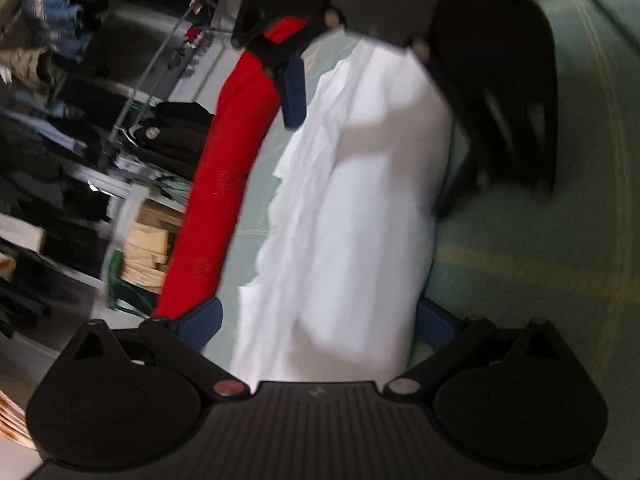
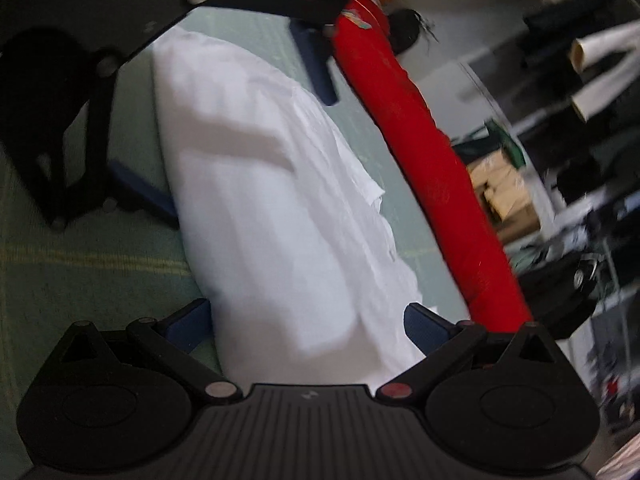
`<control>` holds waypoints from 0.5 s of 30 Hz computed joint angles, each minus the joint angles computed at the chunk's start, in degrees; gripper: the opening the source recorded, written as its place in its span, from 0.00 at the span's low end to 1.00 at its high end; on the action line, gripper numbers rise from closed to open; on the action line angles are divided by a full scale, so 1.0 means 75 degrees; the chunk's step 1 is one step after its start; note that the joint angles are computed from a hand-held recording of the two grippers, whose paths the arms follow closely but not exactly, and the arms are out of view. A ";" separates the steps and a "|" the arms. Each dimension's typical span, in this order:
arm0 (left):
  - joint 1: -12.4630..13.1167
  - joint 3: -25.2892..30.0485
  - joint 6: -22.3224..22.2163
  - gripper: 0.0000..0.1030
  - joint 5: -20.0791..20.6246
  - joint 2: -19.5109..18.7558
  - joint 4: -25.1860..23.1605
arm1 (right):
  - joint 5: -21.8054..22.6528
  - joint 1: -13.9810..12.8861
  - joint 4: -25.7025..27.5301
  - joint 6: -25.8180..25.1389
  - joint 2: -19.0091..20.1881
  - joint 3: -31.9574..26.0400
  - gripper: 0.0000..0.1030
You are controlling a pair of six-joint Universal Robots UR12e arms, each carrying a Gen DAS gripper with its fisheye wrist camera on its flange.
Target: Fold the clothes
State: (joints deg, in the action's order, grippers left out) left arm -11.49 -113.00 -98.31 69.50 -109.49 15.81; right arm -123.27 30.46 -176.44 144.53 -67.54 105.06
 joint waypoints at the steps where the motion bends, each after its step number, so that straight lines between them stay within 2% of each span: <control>1: 0.0020 0.0021 0.0081 0.98 0.0116 -0.0051 0.0106 | -0.0116 0.0004 -0.0107 -0.0144 -0.0021 0.0072 1.00; 4: 0.0137 0.0110 0.0280 0.98 0.0471 -0.0208 0.0344 | -0.0587 -0.0032 -0.0129 -0.0136 -0.0185 0.0349 1.00; 7: 0.0234 0.0226 0.0194 0.98 0.0837 -0.0321 0.0412 | -0.0999 -0.0139 -0.0010 0.0046 -0.0454 0.0728 1.00; 10: 0.0170 0.0283 0.0123 0.98 0.1062 -0.0371 0.0449 | -0.1290 -0.0237 0.0130 0.0250 -0.0611 0.0962 1.00; 12: 0.0073 0.0316 0.0301 0.97 0.1101 -0.0461 0.0651 | -0.1380 -0.0225 0.0169 0.0279 -0.0556 0.0906 1.00; 15: -0.0122 0.0445 0.0383 0.97 0.0993 -0.0577 0.0694 | -0.1450 -0.0121 -0.0094 -0.0159 -0.0297 0.0653 1.00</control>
State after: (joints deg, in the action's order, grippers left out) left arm -12.41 -109.66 -95.43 76.95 -113.81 21.01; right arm -134.14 29.55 -177.14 143.34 -69.77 109.96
